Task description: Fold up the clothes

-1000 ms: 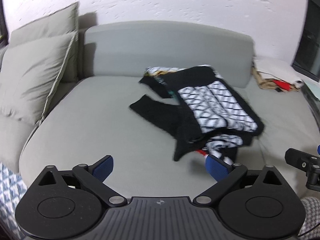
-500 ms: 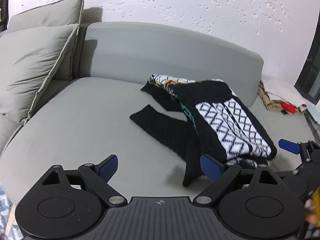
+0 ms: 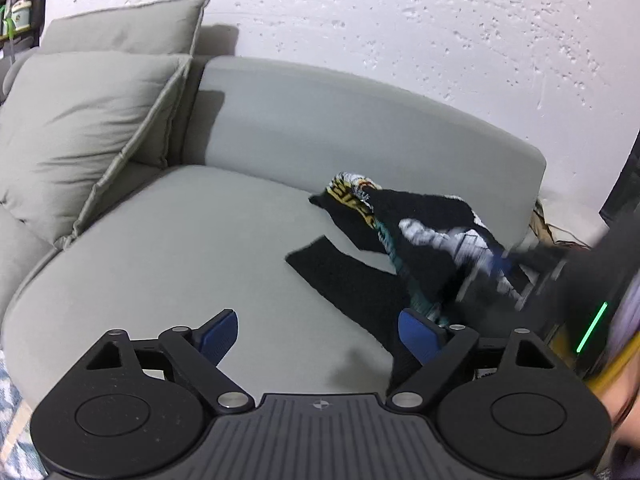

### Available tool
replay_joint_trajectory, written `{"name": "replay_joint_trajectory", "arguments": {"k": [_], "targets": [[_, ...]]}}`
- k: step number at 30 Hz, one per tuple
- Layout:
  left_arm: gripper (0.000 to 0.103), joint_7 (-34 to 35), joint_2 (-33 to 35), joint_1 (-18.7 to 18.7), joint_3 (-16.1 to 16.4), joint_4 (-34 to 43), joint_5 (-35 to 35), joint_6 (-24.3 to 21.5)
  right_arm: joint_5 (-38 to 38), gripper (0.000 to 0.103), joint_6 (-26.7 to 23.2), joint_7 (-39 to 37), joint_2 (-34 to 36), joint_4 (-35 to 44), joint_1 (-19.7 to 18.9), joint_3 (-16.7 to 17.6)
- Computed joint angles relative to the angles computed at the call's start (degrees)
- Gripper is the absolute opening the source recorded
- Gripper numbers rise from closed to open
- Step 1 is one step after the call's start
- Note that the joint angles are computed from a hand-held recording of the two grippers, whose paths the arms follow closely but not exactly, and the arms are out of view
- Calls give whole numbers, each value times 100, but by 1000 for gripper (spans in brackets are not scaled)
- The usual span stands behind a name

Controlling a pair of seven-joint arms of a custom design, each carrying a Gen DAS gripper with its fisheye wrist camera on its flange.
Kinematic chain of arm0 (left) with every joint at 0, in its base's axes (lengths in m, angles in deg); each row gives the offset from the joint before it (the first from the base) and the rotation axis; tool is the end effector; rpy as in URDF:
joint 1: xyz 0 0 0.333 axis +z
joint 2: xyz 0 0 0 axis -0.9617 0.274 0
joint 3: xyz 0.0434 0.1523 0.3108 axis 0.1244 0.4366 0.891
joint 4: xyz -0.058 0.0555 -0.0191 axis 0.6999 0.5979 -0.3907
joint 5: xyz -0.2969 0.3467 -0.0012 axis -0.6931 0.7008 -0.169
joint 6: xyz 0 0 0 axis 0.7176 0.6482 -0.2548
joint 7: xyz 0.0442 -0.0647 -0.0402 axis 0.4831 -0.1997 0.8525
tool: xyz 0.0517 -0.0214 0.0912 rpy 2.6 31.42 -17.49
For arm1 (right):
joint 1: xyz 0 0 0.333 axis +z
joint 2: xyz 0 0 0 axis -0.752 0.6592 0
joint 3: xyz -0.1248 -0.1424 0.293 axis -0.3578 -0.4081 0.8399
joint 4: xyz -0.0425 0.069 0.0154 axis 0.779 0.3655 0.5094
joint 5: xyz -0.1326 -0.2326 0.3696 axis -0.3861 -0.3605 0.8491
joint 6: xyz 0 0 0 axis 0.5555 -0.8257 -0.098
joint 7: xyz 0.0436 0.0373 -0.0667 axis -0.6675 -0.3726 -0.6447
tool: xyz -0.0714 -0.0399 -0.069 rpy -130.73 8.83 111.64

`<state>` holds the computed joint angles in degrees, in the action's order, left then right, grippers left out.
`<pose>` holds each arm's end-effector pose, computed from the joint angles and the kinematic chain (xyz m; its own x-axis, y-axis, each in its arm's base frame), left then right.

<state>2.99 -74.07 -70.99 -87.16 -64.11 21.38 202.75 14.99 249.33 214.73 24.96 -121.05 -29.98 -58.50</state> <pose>0.3682 -0.2028 0.5615 0.2706 -0.9522 0.1414 -0.5753 -0.2777 -0.7693 0.4801 0.3534 0.5261 0.4525 -0.8157 0.3605 -0.3135 -0.5239 -0.7920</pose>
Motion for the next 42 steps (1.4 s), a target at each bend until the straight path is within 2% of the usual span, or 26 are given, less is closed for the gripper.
{"name": "replay_joint_trajectory", "arguments": {"k": [4,7,9,11,14,15,17,19,20,21,22,23,24,27,28,31,33,35,37,40,42], "targets": [[87,-28,-436,16,59,-63,30,99,1422,11,825,394,-438,224,-190,-344],[87,61,-709,113,5,-8,84,159,1966,10,1360,853,-980,176,-561,-405],[87,202,-807,65,66,-6,43,339,2538,10,1634,973,-1380,-5,-445,-770],[88,364,-857,0,112,-13,-46,566,3084,10,1552,1142,-1834,-248,-285,-1131],[92,686,-833,-79,73,34,-157,767,3548,13,713,1119,-2325,-576,-362,-1333],[92,795,-785,-104,32,64,-186,796,3591,15,231,972,-2450,-693,-437,-1324],[92,996,-713,-233,-16,65,-275,773,3687,28,-934,603,-2618,-884,-601,-1248],[92,1137,-565,-429,-54,57,-414,756,3755,28,-2175,329,-2793,-1108,-889,-1014],[92,1192,-488,-533,-60,39,-486,773,3804,35,-2515,209,-2917,-1289,-987,-938],[92,1245,-380,-636,-69,31,-558,795,3888,42,-2535,75,-3111,-1556,-1010,-942],[92,1295,-256,-732,-75,28,-625,821,3973,59,-2557,-62,-3305,-1819,-1034,-946],[91,1303,-139,-805,-103,31,-694,840,4065,66,-2541,-142,-3501,-2066,-1055,-923],[91,1278,-3,-850,-152,25,-754,910,4180,67,-2464,-216,-3692,-2283,-1037,-895],[89,1075,393,-864,-427,32,-838,1160,4642,72,-2061,-504,-3974,-2707,-750,-861],[86,984,492,-850,-540,50,-831,1185,4846,73,-1847,-593,-4028,-2860,-592,-910],[75,864,871,-887,-669,137,-767,1159,5611,72,-1181,-1125,-4039,-3244,165,-1375],[70,807,981,-973,-626,131,-733,1139,6085,69,-864,-1485,-3744,-3348,711,-1675],[70,765,930,-938,-533,104,-654,1190,6295,66,-695,-1757,-3337,-3269,975,-1669],[70,550,715,-728,-614,54,-544,1156,6376,66,-568,-2054,-3038,-3154,1124,-1549],[71,362,507,-562,-578,-60,-479,1184,6689,69,-232,-2672,-2492,-2889,1584,-1666],[74,259,375,-519,-506,-181,-514,1255,6722,69,-91,-3102,-2006,-2648,1712,-1632]]}}
